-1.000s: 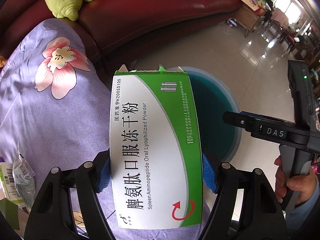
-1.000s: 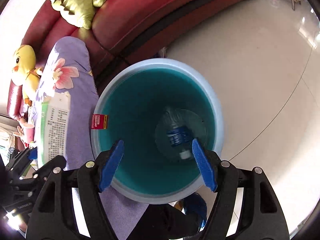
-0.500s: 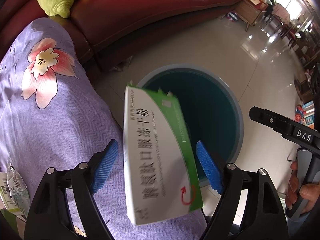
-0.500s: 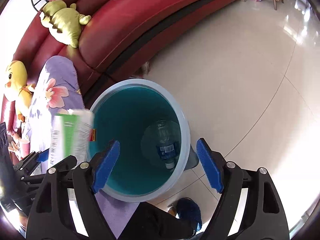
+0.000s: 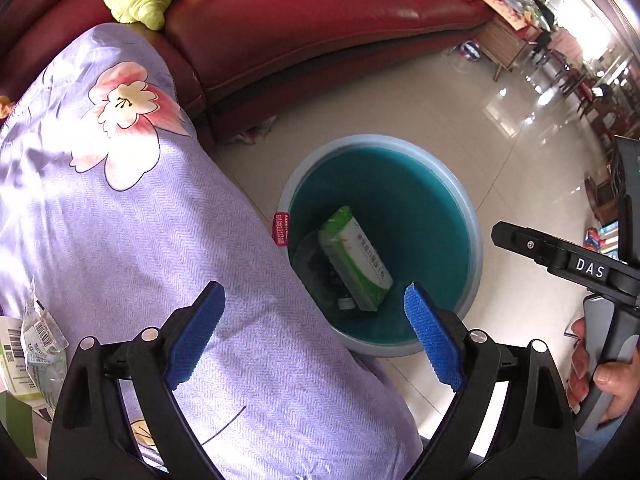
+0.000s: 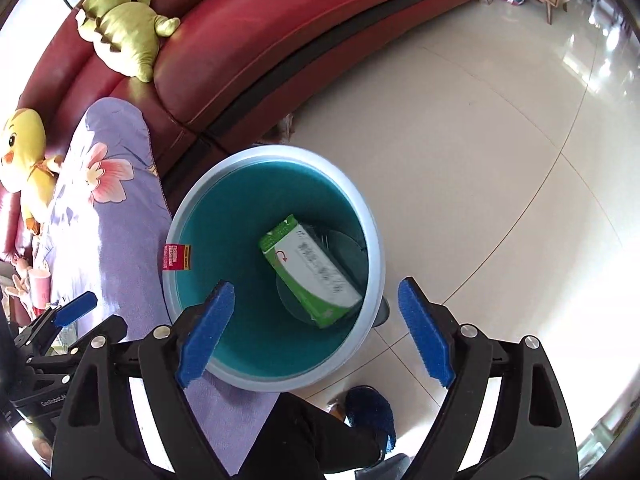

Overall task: Collect trash
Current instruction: 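Grasp the green box with the left tool while the right tool grasps the white supplement bottle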

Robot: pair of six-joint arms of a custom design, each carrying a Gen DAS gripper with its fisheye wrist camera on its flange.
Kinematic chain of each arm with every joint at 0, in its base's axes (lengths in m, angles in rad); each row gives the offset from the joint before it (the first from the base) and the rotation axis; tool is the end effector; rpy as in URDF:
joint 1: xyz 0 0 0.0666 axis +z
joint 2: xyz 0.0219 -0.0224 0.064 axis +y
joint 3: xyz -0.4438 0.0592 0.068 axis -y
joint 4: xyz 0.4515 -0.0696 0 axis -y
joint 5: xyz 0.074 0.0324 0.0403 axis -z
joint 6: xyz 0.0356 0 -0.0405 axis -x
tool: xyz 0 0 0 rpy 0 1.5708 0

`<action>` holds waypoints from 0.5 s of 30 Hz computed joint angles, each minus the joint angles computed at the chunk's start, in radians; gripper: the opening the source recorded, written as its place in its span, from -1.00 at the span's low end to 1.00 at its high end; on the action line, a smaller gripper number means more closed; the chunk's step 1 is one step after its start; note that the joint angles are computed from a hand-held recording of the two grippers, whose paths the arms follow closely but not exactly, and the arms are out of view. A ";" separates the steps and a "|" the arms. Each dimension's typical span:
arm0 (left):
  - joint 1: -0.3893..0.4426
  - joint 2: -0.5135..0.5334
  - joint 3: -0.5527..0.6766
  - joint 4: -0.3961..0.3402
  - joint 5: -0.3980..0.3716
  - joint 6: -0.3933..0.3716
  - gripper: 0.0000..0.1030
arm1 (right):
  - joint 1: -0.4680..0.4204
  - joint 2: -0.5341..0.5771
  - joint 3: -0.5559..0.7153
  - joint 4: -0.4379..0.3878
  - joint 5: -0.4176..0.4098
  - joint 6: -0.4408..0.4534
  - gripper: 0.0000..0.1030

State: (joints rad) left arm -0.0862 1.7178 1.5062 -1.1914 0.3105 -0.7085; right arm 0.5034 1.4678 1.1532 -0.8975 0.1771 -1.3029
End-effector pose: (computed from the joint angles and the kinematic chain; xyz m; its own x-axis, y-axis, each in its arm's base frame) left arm 0.6102 -0.0640 0.3584 -0.6595 0.6789 -0.3228 0.7400 0.6618 -0.1201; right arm 0.4511 0.2408 0.3372 -0.6228 0.7407 -0.2520 0.6796 0.6717 0.2949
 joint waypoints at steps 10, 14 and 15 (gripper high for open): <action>0.087 -0.054 -0.009 -0.023 0.052 -0.053 0.80 | 0.069 0.057 0.125 -0.114 0.071 0.037 0.56; 0.146 -0.063 0.010 -0.041 0.075 -0.084 0.80 | 0.097 0.098 0.196 -0.157 0.078 0.078 0.56; 0.161 -0.067 0.014 -0.046 0.082 -0.090 0.80 | 0.104 0.109 0.215 -0.164 0.076 0.090 0.56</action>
